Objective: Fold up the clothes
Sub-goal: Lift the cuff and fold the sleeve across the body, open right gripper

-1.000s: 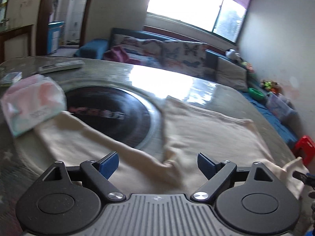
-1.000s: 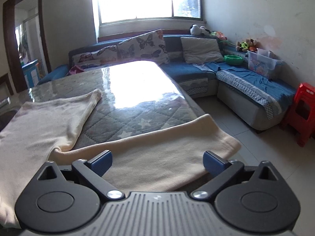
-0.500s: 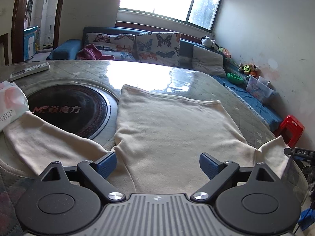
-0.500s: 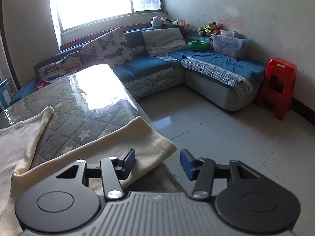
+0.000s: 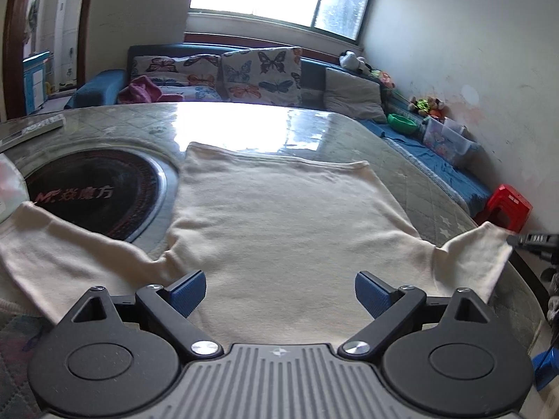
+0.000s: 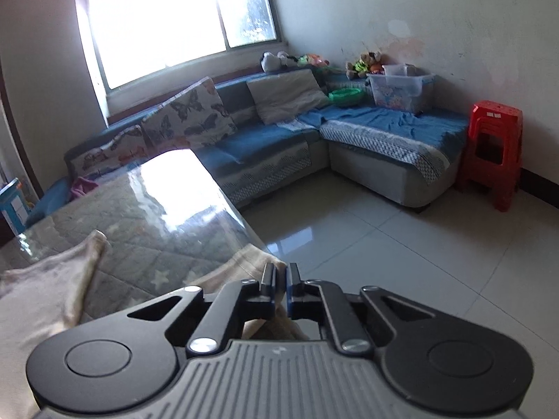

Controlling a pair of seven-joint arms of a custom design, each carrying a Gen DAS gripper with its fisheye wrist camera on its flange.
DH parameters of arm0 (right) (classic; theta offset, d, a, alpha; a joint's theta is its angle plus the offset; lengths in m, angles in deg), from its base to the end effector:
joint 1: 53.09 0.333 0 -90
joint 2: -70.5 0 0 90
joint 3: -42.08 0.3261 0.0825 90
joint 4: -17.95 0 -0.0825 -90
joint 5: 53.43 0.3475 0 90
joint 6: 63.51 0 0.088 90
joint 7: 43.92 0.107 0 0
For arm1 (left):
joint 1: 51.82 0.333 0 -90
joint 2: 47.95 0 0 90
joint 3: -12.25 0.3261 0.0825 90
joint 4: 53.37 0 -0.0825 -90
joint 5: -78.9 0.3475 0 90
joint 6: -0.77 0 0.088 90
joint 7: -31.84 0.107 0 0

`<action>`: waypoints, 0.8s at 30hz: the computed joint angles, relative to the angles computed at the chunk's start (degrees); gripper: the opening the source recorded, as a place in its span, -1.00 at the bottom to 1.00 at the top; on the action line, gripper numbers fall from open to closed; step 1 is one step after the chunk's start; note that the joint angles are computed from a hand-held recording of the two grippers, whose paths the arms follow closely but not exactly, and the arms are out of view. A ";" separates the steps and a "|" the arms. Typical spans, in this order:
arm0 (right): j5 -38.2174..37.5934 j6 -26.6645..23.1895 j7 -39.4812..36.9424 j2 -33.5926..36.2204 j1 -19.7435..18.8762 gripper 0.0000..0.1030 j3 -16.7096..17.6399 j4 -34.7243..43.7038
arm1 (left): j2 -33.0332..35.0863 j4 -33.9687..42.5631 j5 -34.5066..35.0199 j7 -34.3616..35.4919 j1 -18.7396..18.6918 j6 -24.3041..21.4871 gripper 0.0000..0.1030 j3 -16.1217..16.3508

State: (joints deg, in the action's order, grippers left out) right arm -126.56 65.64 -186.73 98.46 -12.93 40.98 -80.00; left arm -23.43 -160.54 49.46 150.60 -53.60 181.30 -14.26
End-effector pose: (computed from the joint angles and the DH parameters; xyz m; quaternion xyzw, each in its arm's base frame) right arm 0.5287 0.3975 0.3596 -0.3769 0.7943 -0.3611 0.3109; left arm 0.6126 -0.2314 0.4297 -0.5142 0.7380 -0.4086 0.1549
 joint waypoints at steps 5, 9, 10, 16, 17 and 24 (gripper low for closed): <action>-1.81 0.16 0.16 -1.82 0.17 -0.91 0.44 -1.51 | 0.99 1.17 0.96 2.41 -0.03 -0.92 0.83 -1.90; -1.53 1.87 0.58 -2.61 -0.66 -0.91 0.69 -2.00 | 1.80 2.30 2.49 3.37 -2.55 -2.53 0.83 -0.33; -2.36 2.43 1.57 -3.13 -0.69 -0.91 0.62 -2.33 | 1.90 2.45 3.03 3.36 -3.48 -2.93 0.83 0.52; -9.96 5.59 3.80 -6.43 -0.74 -0.91 1.57 -2.42 | 1.96 1.93 1.88 6.52 -2.69 -3.88 0.83 -0.95; -11.03 6.17 3.37 -6.65 -0.77 -0.91 1.88 -1.86 | 1.85 1.83 1.39 6.86 -2.42 -3.72 0.83 -1.16; -15.95 14.66 -3.26 -3.22 -0.64 -0.91 2.64 8.04 | 0.33 -0.01 -4.22 9.77 3.64 0.13 0.83 -5.60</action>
State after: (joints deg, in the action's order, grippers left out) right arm -142.51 80.30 -189.99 95.24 -13.56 43.62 -71.96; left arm -23.10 -160.55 45.24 160.37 -49.96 181.43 -19.86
